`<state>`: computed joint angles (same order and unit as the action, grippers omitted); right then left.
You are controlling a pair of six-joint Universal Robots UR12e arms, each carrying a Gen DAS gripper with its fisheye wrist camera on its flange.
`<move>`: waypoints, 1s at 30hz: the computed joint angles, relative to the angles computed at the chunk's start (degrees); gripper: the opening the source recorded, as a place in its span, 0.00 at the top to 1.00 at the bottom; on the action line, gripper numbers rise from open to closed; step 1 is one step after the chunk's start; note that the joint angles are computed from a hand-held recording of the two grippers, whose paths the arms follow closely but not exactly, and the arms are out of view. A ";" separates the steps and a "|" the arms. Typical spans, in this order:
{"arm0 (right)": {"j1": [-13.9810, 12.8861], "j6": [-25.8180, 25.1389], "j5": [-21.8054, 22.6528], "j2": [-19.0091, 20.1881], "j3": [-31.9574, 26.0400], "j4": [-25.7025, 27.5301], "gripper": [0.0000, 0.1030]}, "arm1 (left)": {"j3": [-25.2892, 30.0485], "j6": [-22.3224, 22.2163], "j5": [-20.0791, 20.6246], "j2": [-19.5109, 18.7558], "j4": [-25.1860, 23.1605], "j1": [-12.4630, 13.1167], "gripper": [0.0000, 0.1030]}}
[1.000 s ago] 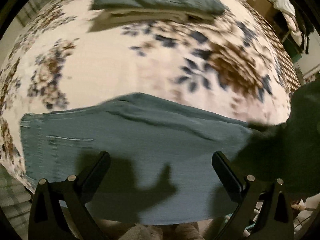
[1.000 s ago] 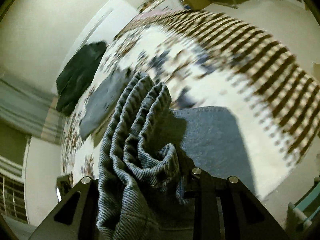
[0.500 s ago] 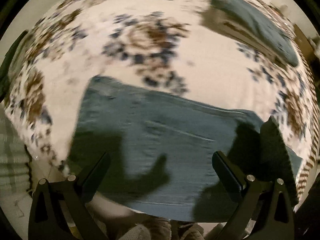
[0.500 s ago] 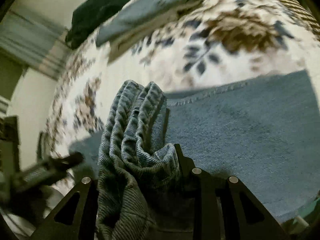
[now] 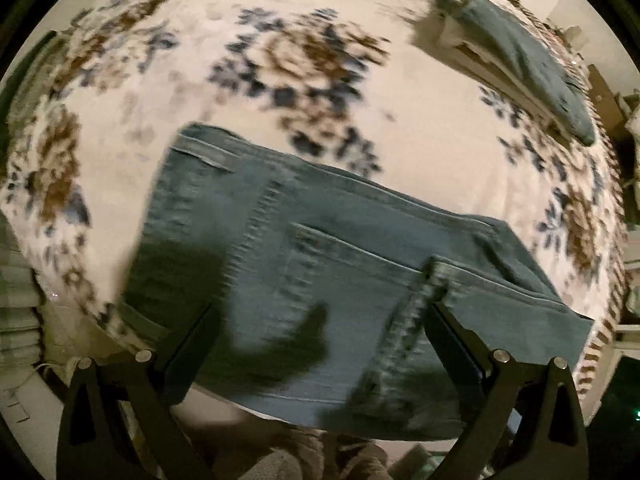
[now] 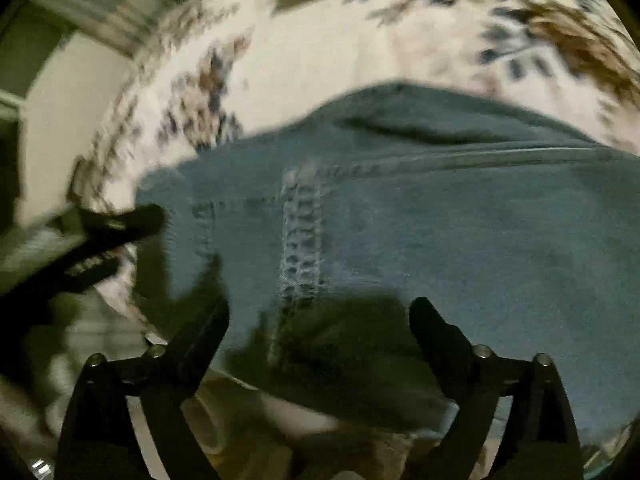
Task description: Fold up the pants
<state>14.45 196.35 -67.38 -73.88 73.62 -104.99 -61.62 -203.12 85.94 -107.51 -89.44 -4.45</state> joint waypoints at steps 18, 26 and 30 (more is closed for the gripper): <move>-11.07 11.34 -19.94 -5.93 7.13 5.13 0.17 | -1.20 8.36 0.26 -3.41 0.14 -5.21 0.59; -13.79 8.07 -19.88 -3.44 4.83 9.14 0.39 | -1.09 6.60 0.08 -3.29 -0.44 -5.13 0.57; -14.32 5.77 -16.48 -4.34 4.34 7.13 0.26 | -3.02 3.21 -4.48 -2.34 0.96 -3.74 0.55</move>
